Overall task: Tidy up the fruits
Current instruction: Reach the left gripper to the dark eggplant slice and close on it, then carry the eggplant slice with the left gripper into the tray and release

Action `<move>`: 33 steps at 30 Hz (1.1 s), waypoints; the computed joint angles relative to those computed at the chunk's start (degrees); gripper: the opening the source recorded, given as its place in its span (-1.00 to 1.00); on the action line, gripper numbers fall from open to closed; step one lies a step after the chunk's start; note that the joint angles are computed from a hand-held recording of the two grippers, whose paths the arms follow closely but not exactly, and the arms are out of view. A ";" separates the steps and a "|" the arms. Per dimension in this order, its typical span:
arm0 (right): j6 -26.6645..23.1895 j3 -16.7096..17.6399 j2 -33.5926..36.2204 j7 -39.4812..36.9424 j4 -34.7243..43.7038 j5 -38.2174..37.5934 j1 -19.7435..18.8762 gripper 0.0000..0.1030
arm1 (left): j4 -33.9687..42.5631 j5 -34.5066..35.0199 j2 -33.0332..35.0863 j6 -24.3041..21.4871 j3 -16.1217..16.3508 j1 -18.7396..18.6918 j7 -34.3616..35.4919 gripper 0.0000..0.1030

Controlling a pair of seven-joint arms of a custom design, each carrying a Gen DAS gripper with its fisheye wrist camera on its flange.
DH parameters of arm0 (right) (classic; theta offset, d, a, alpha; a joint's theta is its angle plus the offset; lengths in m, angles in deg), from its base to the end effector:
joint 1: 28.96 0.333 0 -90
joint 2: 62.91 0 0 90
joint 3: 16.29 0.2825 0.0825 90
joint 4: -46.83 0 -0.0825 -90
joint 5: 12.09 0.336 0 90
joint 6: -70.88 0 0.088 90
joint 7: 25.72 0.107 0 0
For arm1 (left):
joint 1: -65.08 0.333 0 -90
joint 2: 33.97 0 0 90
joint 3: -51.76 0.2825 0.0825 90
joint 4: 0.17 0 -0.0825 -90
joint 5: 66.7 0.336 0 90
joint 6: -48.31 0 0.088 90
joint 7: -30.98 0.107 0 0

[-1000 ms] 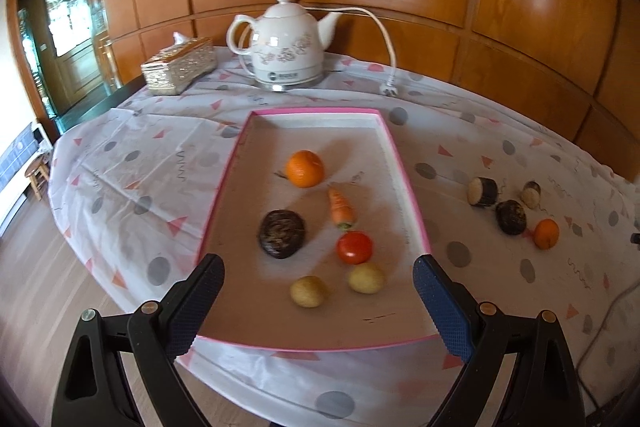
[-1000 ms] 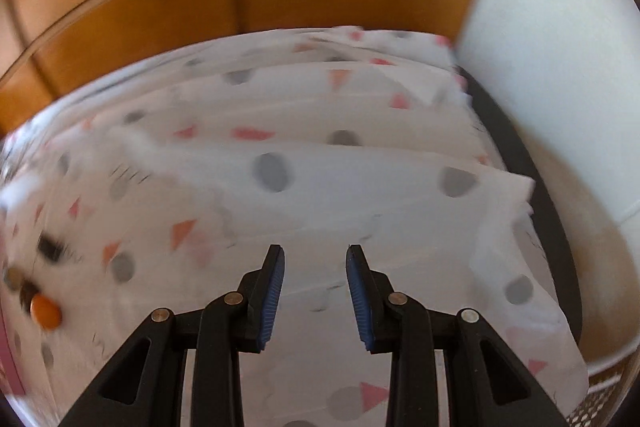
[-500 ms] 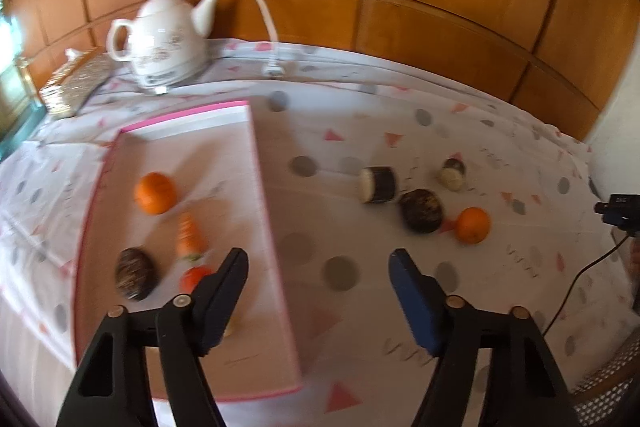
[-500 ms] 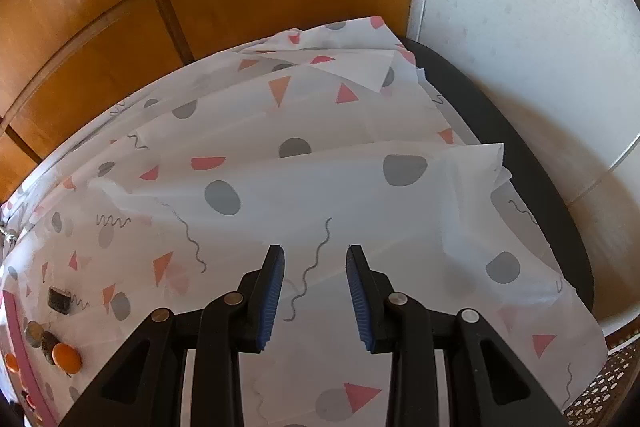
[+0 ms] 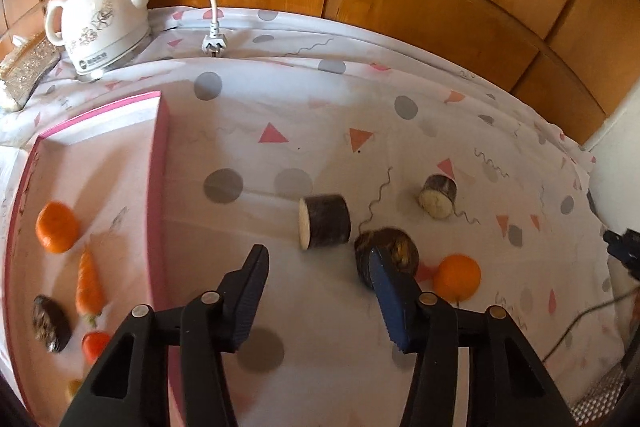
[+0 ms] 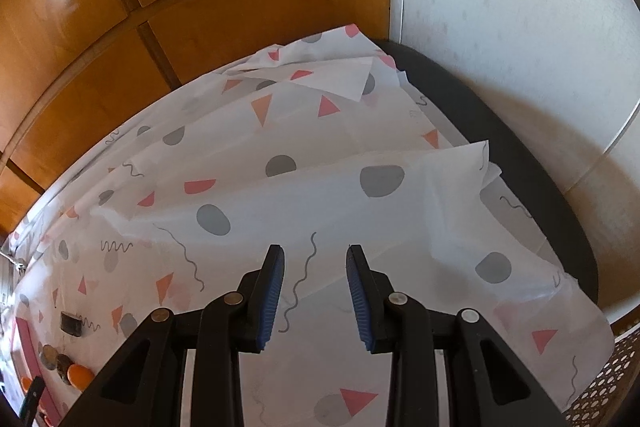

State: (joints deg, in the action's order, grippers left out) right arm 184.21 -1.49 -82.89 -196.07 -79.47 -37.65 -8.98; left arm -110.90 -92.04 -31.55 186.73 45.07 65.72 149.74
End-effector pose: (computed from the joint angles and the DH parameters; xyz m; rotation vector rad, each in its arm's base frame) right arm 0.3637 0.2312 0.5190 -0.8069 2.6741 -0.6160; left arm 0.5579 -0.0605 0.4970 -1.6621 2.3471 -0.8034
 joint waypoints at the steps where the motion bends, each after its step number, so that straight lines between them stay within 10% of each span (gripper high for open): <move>1: 0.01 -0.02 0.09 -0.10 0.06 -0.02 0.01 -0.37 | 1.04 0.40 0.92 -0.35 -0.08 -0.12 -0.87 0.03; 6: 0.89 -0.31 0.55 -0.84 0.13 0.13 0.12 -0.37 | 6.52 4.48 6.39 -1.33 -0.89 -0.73 -5.81 -0.02; 8: 0.96 -0.36 0.85 -1.29 0.32 0.17 0.14 -0.37 | 8.75 4.13 8.47 -3.04 -1.44 -0.35 -5.95 -0.39; 33: -0.88 -0.51 0.07 0.93 -0.86 1.77 -0.12 -0.37 | -2.12 -7.58 -2.26 -0.21 1.56 2.69 4.80 -0.43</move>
